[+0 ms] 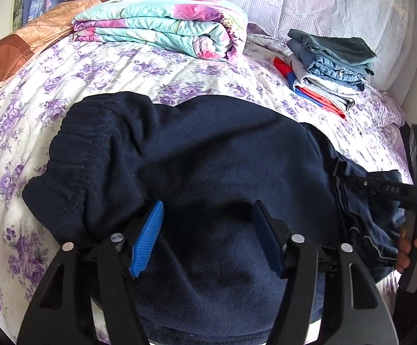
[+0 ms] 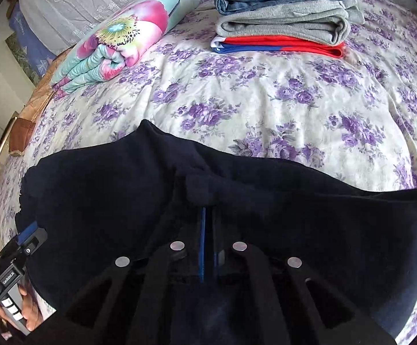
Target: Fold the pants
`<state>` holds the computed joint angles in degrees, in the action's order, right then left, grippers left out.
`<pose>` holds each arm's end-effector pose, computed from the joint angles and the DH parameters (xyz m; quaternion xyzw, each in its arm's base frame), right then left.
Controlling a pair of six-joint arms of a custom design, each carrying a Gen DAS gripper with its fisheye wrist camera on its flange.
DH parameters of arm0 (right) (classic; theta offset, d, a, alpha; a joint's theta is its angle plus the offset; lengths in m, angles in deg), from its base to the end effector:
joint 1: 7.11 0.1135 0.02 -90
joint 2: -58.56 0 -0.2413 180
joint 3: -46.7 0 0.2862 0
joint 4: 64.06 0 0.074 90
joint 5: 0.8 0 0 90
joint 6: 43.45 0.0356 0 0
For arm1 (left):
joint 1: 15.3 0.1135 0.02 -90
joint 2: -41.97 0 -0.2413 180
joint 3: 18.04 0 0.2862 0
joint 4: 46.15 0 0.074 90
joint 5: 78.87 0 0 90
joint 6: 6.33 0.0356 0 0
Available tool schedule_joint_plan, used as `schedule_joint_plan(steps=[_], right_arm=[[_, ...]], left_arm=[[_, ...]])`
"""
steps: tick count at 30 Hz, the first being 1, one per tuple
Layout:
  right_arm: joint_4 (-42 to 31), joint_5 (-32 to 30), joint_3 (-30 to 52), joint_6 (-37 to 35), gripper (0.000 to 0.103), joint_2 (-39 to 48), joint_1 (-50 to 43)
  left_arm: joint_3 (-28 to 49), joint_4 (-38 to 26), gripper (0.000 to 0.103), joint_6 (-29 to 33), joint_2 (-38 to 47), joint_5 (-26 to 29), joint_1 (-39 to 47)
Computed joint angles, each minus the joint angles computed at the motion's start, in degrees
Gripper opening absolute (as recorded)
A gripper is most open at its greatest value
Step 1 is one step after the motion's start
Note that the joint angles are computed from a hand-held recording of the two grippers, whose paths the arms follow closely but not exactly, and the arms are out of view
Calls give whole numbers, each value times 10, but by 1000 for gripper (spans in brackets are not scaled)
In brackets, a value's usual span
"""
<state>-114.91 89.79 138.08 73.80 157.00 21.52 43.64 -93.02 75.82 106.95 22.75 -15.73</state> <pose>0.3492 0.1902 0.2242 -0.0102 0.9610 0.1251 0.2465 0.2733 -0.0092 0.2321 -0.0261 0.9356 -0.1194 0.3311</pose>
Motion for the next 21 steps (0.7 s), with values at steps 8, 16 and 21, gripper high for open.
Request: schedule_joint_plan(steps=[8, 16, 21], right_arm=[[70, -38, -172, 20, 10, -219, 33], [42, -52, -334, 76, 10, -450, 43], [34, -70, -398, 108, 10, -547, 47]], left_arm=[[-6, 6, 64, -2, -8, -22, -13], [-69, -101, 91, 2, -251, 91, 98], [-59, -201, 92, 18, -292, 150, 226]])
